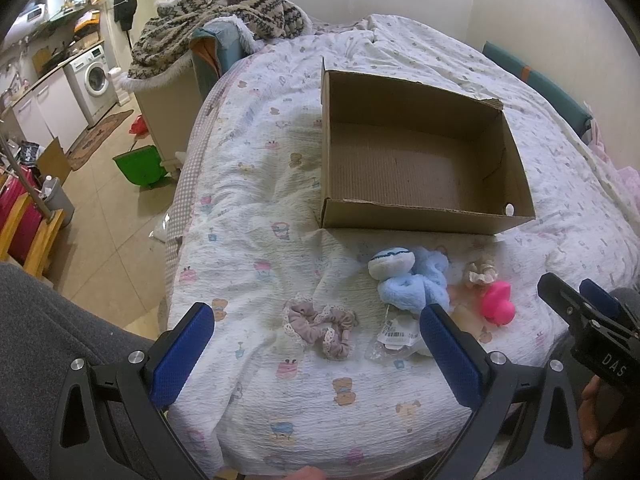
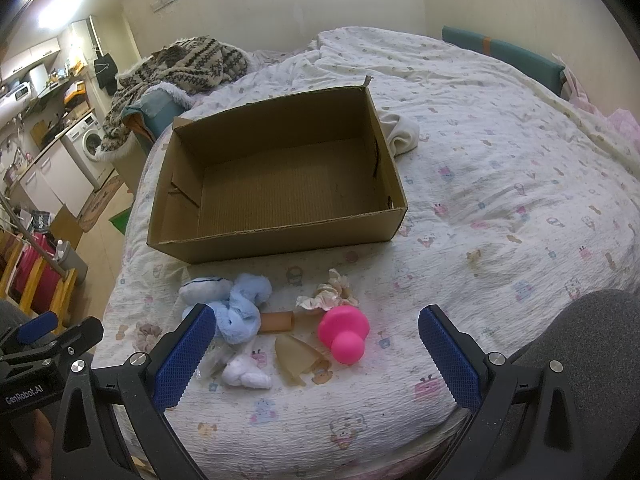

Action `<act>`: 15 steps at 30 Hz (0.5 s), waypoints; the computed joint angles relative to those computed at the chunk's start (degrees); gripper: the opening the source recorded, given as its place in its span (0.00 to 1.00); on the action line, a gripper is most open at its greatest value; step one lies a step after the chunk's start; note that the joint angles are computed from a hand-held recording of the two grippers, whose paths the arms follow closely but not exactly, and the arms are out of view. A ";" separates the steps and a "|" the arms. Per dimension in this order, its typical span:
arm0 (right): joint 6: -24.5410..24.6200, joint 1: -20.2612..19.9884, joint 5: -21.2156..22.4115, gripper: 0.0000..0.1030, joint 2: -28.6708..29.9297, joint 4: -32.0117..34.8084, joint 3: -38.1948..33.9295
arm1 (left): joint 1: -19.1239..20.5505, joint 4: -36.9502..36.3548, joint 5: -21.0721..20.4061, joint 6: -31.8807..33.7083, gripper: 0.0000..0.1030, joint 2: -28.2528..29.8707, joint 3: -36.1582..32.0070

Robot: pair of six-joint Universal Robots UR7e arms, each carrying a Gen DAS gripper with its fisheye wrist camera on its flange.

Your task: Organize soft objects

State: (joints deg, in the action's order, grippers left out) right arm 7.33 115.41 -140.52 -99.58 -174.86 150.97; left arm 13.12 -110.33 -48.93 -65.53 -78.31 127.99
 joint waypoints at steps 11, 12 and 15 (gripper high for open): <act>-0.01 -0.03 0.03 1.00 -0.05 -0.02 0.03 | 0.05 -0.35 -0.04 0.07 1.00 0.10 0.18; -0.01 -0.03 0.03 1.00 -0.05 -0.02 0.03 | 0.05 -0.35 -0.04 0.07 1.00 0.10 0.18; -0.06 -0.06 0.10 1.00 -0.15 0.07 0.03 | 0.04 -0.43 -0.13 0.15 1.00 0.14 0.19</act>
State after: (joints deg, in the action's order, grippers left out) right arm 7.27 115.35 -140.42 -99.74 -174.79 150.99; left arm 13.16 -110.75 -49.06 -65.38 -78.18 128.18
